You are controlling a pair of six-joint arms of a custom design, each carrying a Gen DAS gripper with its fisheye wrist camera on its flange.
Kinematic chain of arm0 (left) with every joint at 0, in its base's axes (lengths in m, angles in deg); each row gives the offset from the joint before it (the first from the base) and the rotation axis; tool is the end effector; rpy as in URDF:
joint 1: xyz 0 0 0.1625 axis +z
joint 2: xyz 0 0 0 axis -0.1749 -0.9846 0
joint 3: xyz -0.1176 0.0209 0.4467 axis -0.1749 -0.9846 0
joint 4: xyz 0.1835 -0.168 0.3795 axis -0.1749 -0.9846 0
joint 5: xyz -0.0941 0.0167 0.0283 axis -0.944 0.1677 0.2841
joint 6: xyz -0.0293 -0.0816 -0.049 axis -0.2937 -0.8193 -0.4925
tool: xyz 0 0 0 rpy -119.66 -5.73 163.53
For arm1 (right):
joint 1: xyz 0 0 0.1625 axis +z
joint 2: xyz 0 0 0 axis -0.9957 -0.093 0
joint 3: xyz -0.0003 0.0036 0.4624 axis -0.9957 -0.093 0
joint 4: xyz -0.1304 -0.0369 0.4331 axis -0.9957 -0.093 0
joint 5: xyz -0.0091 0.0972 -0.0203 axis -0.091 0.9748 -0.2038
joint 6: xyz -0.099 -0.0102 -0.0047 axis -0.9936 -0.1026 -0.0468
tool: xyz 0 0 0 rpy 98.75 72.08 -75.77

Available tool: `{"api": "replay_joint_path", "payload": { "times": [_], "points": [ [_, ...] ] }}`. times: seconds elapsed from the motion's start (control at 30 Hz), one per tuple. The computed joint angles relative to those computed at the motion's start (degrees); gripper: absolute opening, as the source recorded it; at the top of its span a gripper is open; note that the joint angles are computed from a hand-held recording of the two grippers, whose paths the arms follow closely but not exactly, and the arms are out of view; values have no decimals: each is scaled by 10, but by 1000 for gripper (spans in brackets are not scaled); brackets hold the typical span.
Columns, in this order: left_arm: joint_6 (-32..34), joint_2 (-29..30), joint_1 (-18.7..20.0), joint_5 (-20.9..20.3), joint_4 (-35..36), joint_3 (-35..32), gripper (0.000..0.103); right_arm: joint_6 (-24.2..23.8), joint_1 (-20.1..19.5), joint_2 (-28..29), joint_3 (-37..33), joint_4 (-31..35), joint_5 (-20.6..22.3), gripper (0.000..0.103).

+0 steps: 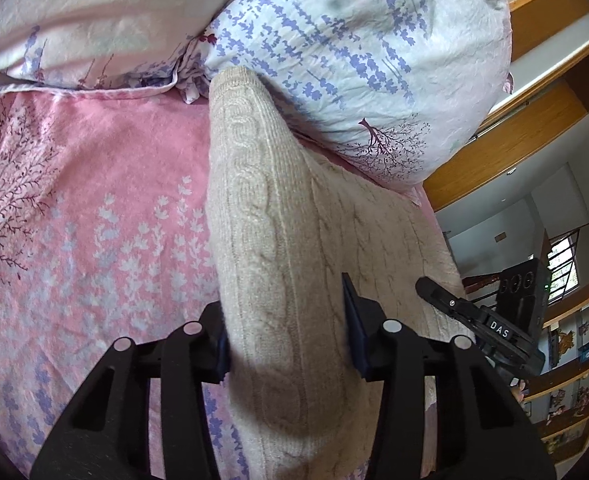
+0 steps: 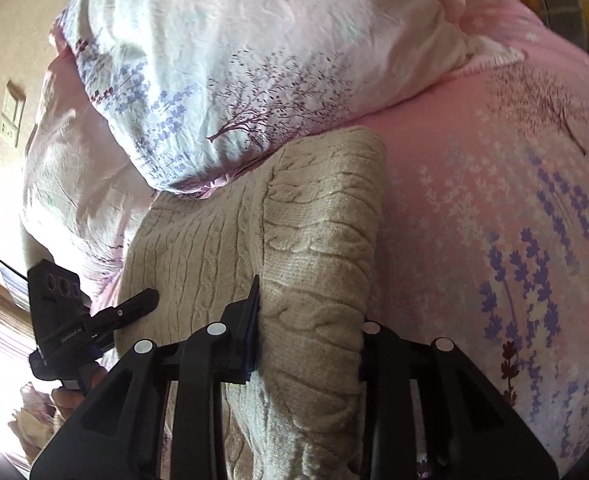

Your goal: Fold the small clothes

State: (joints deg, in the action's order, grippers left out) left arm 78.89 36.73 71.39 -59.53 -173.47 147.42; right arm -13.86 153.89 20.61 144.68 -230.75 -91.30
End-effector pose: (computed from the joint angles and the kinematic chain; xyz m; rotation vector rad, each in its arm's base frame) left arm -0.1977 -0.6376 -0.0336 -0.8056 -3.0002 0.1508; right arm -0.0377 -0.4553 0.2029 -0.3340 -2.5515 1.2393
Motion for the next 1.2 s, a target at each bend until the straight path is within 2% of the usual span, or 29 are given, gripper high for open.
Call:
{"api": "replay_joint_path", "payload": {
  "times": [0.07,0.13,0.27,0.43,0.6,0.73,0.83,0.97,1.1,1.13,1.2],
  "points": [
    [7,-8,-2,4,-4,9,41,-17,28,13,-3,-28,-38,28],
    [11,-20,1,2,-2,18,40,-26,45,20,-4,-43,-49,28],
    [22,-54,14,9,-4,41,40,-32,67,35,-16,-32,-37,28],
    [29,-106,42,23,8,58,40,-38,99,83,-53,-11,-21,27],
    [32,-139,64,38,25,58,40,-43,129,125,-90,0,-25,27],
    [40,-147,72,30,30,54,40,-55,146,143,-97,-31,-41,27],
    [47,-145,75,6,36,47,40,-76,156,138,-82,-76,-55,27],
    [53,-123,75,-14,52,26,41,-81,149,134,-73,-98,-68,27],
    [39,-86,79,7,69,2,45,-24,113,130,-88,-27,-79,27],
    [37,-81,85,-4,65,-3,47,-4,101,129,-90,-9,-65,27],
    [31,-76,94,-24,71,-10,49,38,63,115,-85,21,4,29]
  ]
}}
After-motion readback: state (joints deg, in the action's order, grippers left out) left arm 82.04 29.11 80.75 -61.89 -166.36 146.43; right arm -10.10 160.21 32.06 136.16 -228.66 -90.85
